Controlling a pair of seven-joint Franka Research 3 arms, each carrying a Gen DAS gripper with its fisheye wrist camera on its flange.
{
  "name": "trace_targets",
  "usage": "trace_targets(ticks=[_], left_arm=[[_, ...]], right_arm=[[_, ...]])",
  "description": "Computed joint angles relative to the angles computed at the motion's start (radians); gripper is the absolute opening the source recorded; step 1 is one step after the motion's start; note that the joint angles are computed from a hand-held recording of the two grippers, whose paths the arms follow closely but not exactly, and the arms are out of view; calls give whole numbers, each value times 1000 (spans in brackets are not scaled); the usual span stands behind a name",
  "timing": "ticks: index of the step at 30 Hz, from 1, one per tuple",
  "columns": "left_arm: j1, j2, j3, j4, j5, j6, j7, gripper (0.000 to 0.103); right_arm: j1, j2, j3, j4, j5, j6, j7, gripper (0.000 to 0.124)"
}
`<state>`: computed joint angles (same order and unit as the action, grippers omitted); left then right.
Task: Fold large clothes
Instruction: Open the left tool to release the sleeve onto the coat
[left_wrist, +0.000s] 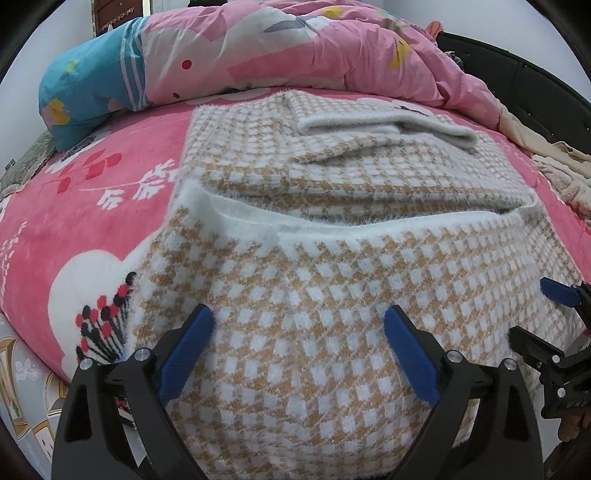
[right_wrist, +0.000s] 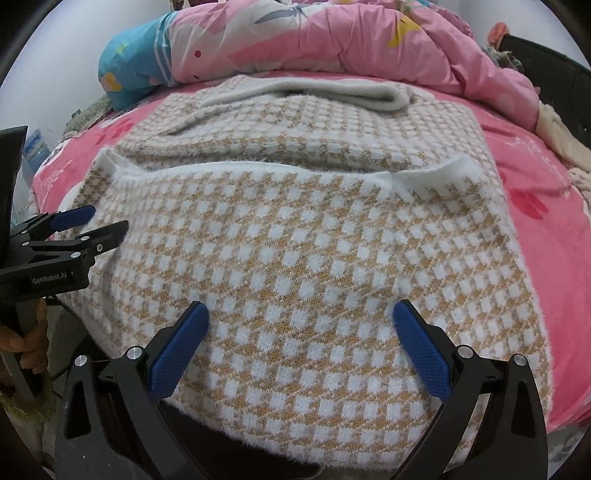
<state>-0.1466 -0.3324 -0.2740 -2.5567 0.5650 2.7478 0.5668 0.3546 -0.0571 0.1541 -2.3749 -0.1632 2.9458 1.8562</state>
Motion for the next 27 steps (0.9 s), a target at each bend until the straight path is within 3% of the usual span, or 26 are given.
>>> trace_targets(ticks=[6, 11, 15, 19, 24, 27], left_arm=[[47, -51, -68, 5, 138, -55, -123, 92], [60, -138, -84, -32, 237, -115, -208, 92], [95, -262, -81, -122, 312, -63, -315, 92], [97, -326, -51, -181, 303, -31, -294, 92], [111, -338, 6, -237, 232, 111, -243, 81], [129, -308, 23, -247, 189, 201, -208, 65]], right_arm=[[3, -9, 10, -7, -10, -1, 22, 96], [5, -7, 9, -4, -7, -5, 22, 96], [6, -10, 8, -7, -1, -2, 19, 96], [0, -12, 13, -15, -23, 12, 40, 96], [6, -17, 10, -22, 9, 15, 8, 97], [4, -17, 13, -21, 9, 11, 10, 97]])
